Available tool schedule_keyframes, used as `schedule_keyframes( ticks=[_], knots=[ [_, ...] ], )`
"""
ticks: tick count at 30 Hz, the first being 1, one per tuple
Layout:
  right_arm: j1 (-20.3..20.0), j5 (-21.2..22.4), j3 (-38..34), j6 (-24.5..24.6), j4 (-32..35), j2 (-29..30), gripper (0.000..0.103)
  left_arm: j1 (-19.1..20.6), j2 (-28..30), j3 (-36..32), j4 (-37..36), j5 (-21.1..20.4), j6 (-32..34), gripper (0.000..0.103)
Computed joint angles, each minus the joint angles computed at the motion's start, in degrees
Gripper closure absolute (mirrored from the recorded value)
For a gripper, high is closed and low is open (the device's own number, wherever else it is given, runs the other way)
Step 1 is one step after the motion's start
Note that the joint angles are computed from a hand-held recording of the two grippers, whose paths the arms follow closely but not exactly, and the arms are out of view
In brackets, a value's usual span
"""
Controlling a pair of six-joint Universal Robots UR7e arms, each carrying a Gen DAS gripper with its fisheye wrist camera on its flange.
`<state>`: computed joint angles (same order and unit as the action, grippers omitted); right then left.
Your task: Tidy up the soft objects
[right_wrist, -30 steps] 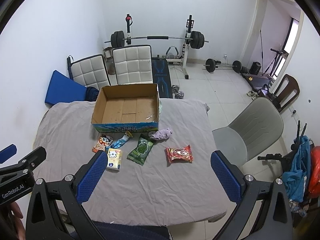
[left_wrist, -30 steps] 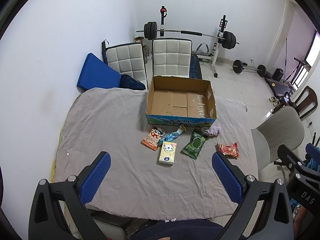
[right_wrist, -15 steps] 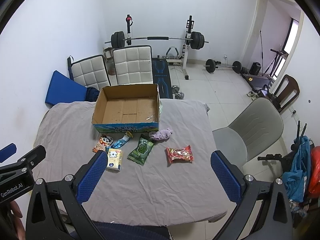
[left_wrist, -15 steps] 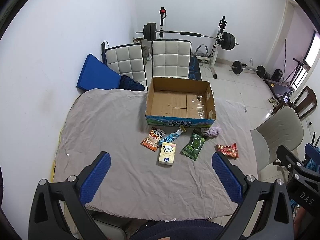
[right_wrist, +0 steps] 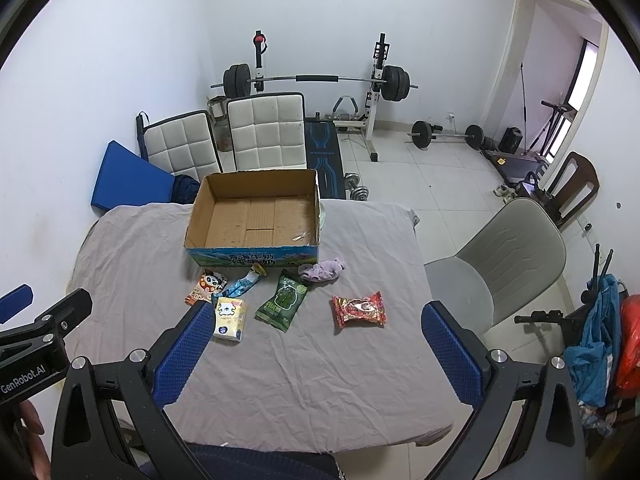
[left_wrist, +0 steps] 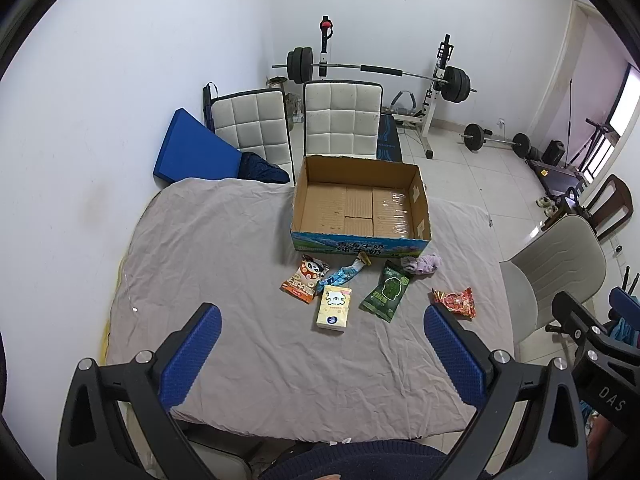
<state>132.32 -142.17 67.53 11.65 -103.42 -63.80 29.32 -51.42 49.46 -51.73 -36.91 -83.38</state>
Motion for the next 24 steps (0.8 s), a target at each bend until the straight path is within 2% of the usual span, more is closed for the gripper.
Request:
schedule_keyframes(
  ticks=[16,20,24],
  knots=[
    [0.34,0.24,0.14,-0.12,-0.31,0.02,0.000,-0.06,-0.20,0.31,-0.10,0.05,-0.07,0.000],
    [-1.06,1.69,0.12,-0.37,-0.88,0.09,0.000,0.84,-0.06,1.12,-0.44,1.83,0.63,0.000],
    [-4.63,4.37,-0.35,0.48,0.03,1.15,0.000,4.36,-1.41,6.14,-9.06,2.11,7.19,0.000]
  ],
)
